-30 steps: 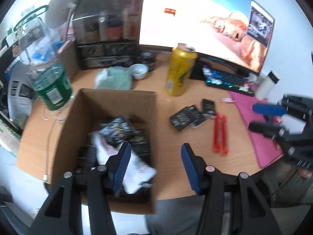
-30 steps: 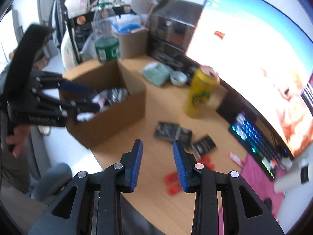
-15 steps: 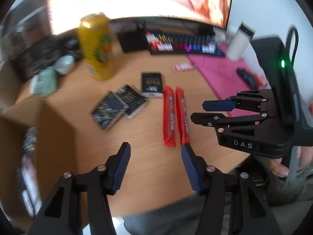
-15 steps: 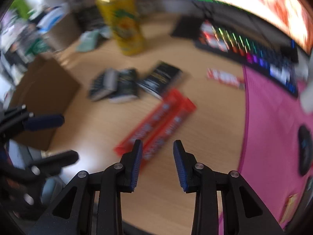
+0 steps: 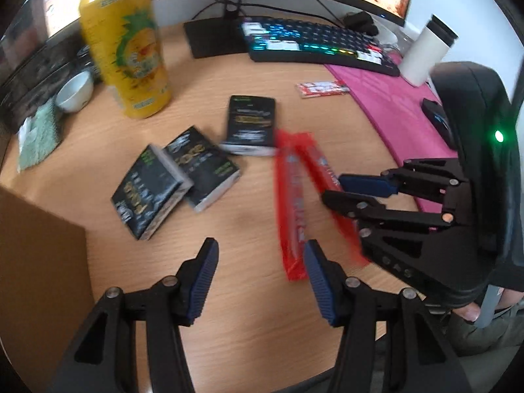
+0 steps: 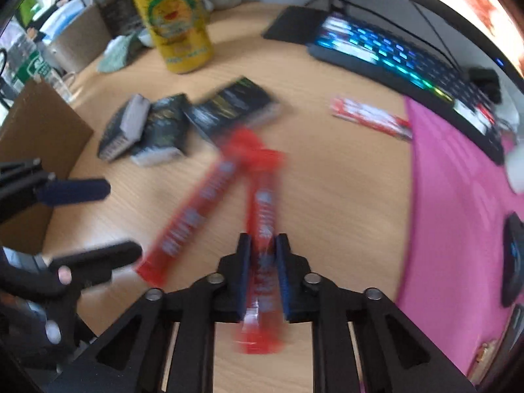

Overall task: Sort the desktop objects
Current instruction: 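Grasp a red stick wrapper with the right gripper, then grasp the other red stick wrapper with the left gripper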

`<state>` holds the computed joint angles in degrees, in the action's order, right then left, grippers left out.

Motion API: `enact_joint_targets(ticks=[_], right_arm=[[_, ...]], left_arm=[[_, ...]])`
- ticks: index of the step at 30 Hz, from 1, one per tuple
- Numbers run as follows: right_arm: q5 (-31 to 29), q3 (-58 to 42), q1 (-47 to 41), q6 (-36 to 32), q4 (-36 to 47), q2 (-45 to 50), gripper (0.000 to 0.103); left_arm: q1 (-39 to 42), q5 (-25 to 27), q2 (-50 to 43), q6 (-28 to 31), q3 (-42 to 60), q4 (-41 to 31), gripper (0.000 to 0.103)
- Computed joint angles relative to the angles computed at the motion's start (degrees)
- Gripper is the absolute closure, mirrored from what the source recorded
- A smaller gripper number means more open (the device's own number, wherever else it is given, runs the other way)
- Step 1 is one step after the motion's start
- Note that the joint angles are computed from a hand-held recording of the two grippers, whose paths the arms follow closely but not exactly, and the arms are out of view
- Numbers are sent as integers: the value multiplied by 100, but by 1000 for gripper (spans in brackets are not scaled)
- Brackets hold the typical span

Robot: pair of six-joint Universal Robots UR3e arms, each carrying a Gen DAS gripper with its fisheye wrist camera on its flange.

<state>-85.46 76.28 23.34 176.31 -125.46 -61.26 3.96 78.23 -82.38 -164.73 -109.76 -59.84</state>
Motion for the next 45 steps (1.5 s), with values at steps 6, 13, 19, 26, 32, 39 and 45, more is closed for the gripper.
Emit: enact_joint_targets(ticks=[6, 13, 19, 26, 32, 39, 45], right_arm=[[-80, 1155, -491, 12, -354, -809, 89], [123, 1883, -743, -136, -601, -1315, 89], [22, 2158, -519, -171, -669, -1498, 88], [-79, 2229, -353, -88, -661, -1619, 85], [-104, 2185, -376, -54, -604, -1581, 80], [-164, 2152, -369, -77, -686, -1518, 76], [-401, 2088, -210, -130, -786, -1430, 89]], left_arm=[[-676, 245, -1040, -235, 679, 290, 44], [-996, 681, -1466, -419, 987, 293, 86], [-848, 713, -483, -347, 202, -42, 86], [-687, 592, 381, -258, -523, -241, 82], [-853, 750, -71, -414, -379, 276, 65], [-932, 837, -414, -423, -187, 462, 65], [-934, 823, -453, -386, -163, 493, 74]])
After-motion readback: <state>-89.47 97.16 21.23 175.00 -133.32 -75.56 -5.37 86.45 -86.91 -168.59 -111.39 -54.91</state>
